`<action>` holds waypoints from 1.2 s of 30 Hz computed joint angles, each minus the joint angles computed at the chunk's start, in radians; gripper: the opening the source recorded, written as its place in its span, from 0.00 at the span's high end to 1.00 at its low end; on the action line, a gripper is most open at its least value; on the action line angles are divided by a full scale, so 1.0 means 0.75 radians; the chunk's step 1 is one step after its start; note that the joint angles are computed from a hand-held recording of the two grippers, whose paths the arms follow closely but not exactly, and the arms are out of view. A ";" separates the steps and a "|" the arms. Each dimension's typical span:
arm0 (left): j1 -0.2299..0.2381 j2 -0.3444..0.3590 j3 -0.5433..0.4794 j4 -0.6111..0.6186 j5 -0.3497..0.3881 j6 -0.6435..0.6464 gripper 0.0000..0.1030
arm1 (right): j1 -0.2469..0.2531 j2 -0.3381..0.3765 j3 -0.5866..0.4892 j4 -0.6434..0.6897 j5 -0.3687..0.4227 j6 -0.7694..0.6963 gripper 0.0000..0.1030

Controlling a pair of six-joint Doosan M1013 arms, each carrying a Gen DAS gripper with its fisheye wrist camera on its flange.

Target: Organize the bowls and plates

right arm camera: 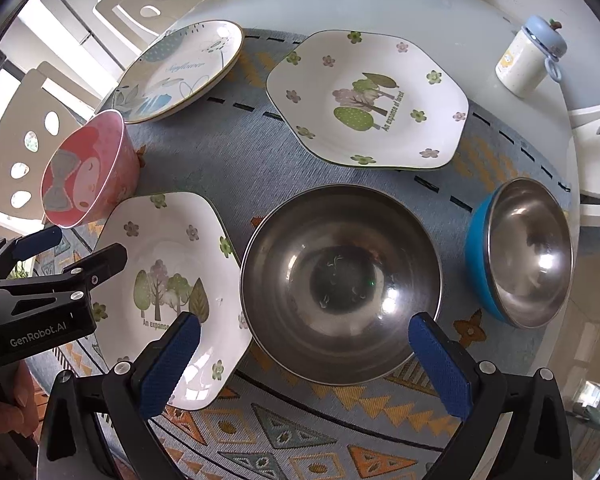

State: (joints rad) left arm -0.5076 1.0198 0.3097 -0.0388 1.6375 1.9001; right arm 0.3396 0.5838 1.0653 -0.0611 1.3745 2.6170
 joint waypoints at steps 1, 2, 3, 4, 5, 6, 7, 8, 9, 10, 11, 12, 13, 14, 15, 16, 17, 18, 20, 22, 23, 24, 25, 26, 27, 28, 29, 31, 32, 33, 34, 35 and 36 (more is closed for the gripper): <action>0.002 -0.002 0.003 -0.002 -0.001 0.002 0.05 | 0.000 -0.001 0.001 0.000 0.001 0.002 0.00; 0.002 -0.002 0.001 -0.002 0.001 0.003 0.05 | -0.001 -0.003 0.004 0.001 0.000 0.003 0.00; 0.003 -0.006 0.007 -0.003 -0.001 0.003 0.05 | 0.001 -0.001 0.001 0.000 0.003 0.005 0.00; 0.003 -0.004 0.002 -0.003 0.003 0.000 0.05 | 0.002 -0.002 0.000 -0.002 0.004 0.006 0.00; 0.003 -0.007 0.009 -0.003 -0.002 0.000 0.05 | 0.002 -0.003 0.001 -0.002 0.004 0.007 0.00; 0.004 -0.008 0.011 -0.003 -0.002 -0.002 0.05 | 0.003 -0.003 0.001 -0.003 0.005 0.008 0.00; 0.004 -0.004 0.003 -0.003 0.006 -0.004 0.05 | 0.004 -0.003 0.001 -0.004 0.007 0.009 0.00; 0.007 -0.004 0.003 -0.006 0.008 -0.002 0.05 | 0.004 -0.003 0.001 -0.004 0.011 0.009 0.00; 0.007 -0.004 0.003 -0.007 0.010 -0.002 0.05 | 0.004 -0.004 0.001 -0.003 0.014 0.008 0.00; 0.007 -0.006 0.007 -0.005 0.009 -0.002 0.05 | 0.003 -0.006 0.002 -0.001 0.014 0.009 0.00; 0.007 -0.008 0.011 -0.004 0.006 -0.001 0.05 | 0.004 -0.006 0.002 0.000 0.015 0.012 0.00; 0.009 -0.013 0.021 -0.005 0.001 0.003 0.05 | 0.004 -0.006 0.002 0.001 0.014 0.014 0.00; 0.010 -0.016 0.027 -0.007 -0.002 0.005 0.05 | 0.004 -0.008 0.004 0.002 0.012 0.018 0.00; 0.010 -0.017 0.030 -0.007 -0.002 0.005 0.05 | 0.004 -0.008 0.006 0.005 0.010 0.021 0.00; 0.009 -0.018 0.031 -0.006 -0.002 0.005 0.05 | 0.004 -0.008 0.005 0.006 0.011 0.025 0.00; 0.010 -0.019 0.033 -0.007 -0.001 0.005 0.05 | 0.004 -0.008 0.006 0.007 0.012 0.026 0.00; 0.011 -0.020 0.036 -0.009 -0.001 0.006 0.05 | 0.005 -0.009 0.007 0.006 0.014 0.029 0.00; 0.011 -0.020 0.036 -0.010 0.000 0.006 0.05 | 0.007 -0.008 0.006 0.005 0.015 0.032 0.00; 0.012 -0.019 0.034 -0.010 0.003 0.006 0.05 | 0.007 -0.009 0.006 0.007 0.018 0.031 0.00; 0.012 -0.018 0.032 -0.007 0.004 0.008 0.05 | 0.007 -0.009 0.006 0.007 0.022 0.031 0.00; 0.013 -0.020 0.036 -0.006 0.002 0.009 0.05 | 0.007 -0.009 0.006 0.007 0.023 0.032 0.00; 0.013 -0.021 0.037 -0.004 0.004 0.009 0.04 | 0.006 -0.010 0.007 0.008 0.024 0.031 0.00; 0.013 -0.020 0.036 -0.005 0.007 0.008 0.04 | 0.006 -0.010 0.006 0.010 0.027 0.031 0.00; 0.014 -0.019 0.035 -0.007 0.009 0.007 0.04 | 0.008 -0.009 0.004 0.010 0.030 0.033 0.00; 0.014 -0.020 0.036 -0.007 0.010 0.007 0.04 | 0.009 -0.009 0.004 0.010 0.031 0.034 0.00; 0.014 -0.020 0.036 -0.005 0.010 0.008 0.04 | 0.010 -0.009 0.005 0.012 0.030 0.035 0.00; 0.014 -0.021 0.038 -0.005 0.009 0.009 0.04 | 0.009 -0.010 0.007 0.016 0.028 0.037 0.00; 0.014 -0.028 0.051 -0.004 0.000 0.009 0.04 | 0.009 -0.012 0.011 0.022 0.024 0.038 0.00; 0.014 -0.027 0.050 -0.004 0.001 0.010 0.04 | 0.009 -0.012 0.012 0.022 0.025 0.038 0.00; 0.014 -0.027 0.050 -0.003 0.001 0.012 0.04 | 0.009 -0.013 0.013 0.022 0.025 0.036 0.00; 0.014 -0.028 0.053 -0.003 0.001 0.012 0.04 | 0.009 -0.012 0.013 0.023 0.026 0.037 0.00; 0.015 -0.028 0.052 -0.003 0.002 0.012 0.04 | 0.011 -0.012 0.012 0.024 0.027 0.039 0.00; 0.015 -0.028 0.053 -0.004 0.002 0.009 0.04 | 0.011 -0.011 0.010 0.024 0.028 0.039 0.00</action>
